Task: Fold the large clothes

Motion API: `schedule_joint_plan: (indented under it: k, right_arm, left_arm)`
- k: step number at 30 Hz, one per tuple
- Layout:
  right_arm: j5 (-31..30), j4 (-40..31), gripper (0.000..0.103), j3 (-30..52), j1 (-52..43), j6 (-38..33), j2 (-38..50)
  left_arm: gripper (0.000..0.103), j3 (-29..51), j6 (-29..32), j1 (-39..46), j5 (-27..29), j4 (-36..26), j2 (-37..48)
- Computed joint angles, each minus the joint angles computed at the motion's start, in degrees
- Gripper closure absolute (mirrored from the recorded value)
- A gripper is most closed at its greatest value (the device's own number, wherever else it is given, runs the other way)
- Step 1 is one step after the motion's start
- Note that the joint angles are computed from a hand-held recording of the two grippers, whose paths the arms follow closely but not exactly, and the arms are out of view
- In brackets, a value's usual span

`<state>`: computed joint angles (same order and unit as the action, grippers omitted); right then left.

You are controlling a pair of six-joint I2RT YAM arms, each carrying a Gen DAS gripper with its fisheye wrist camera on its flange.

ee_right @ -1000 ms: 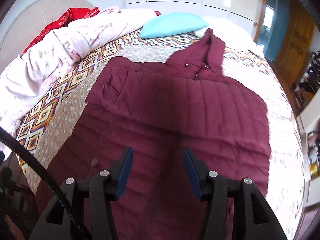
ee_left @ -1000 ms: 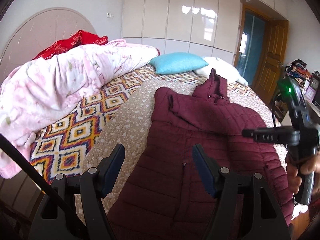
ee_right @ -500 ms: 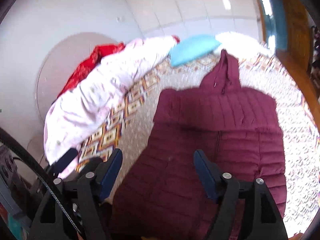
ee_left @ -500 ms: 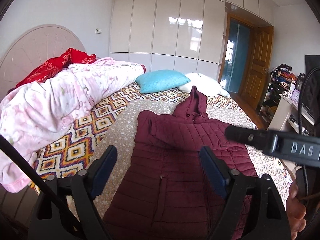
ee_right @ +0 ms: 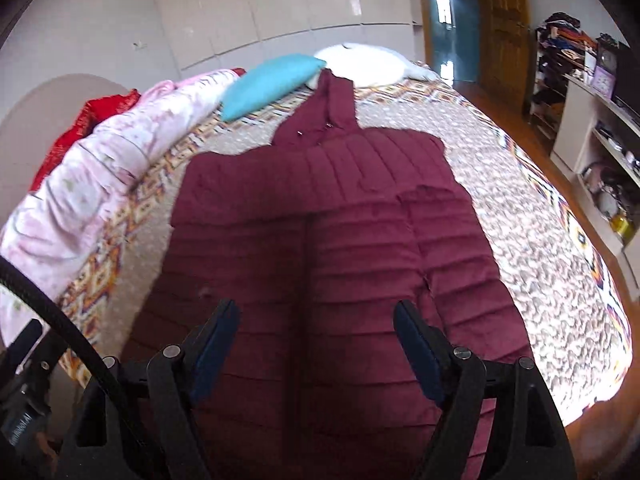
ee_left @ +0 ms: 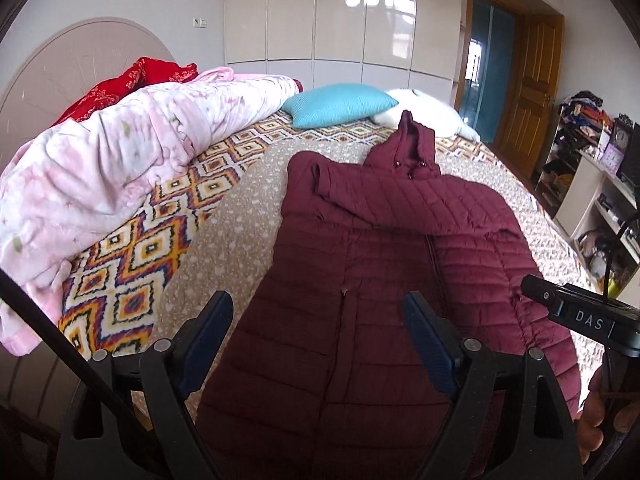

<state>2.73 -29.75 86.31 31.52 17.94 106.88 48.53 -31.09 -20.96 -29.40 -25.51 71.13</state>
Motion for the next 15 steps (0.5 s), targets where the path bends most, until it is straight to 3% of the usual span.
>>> schedule_joint_plan:
  k: [15]
  right_arm:
    - [4.0, 2.4, 0.020, -1.0, -0.3, -3.2, 2.9]
  left_arm:
    - [0.018, 1.2, 1.0, 0.8, 2.7, 3.3, 8.2]
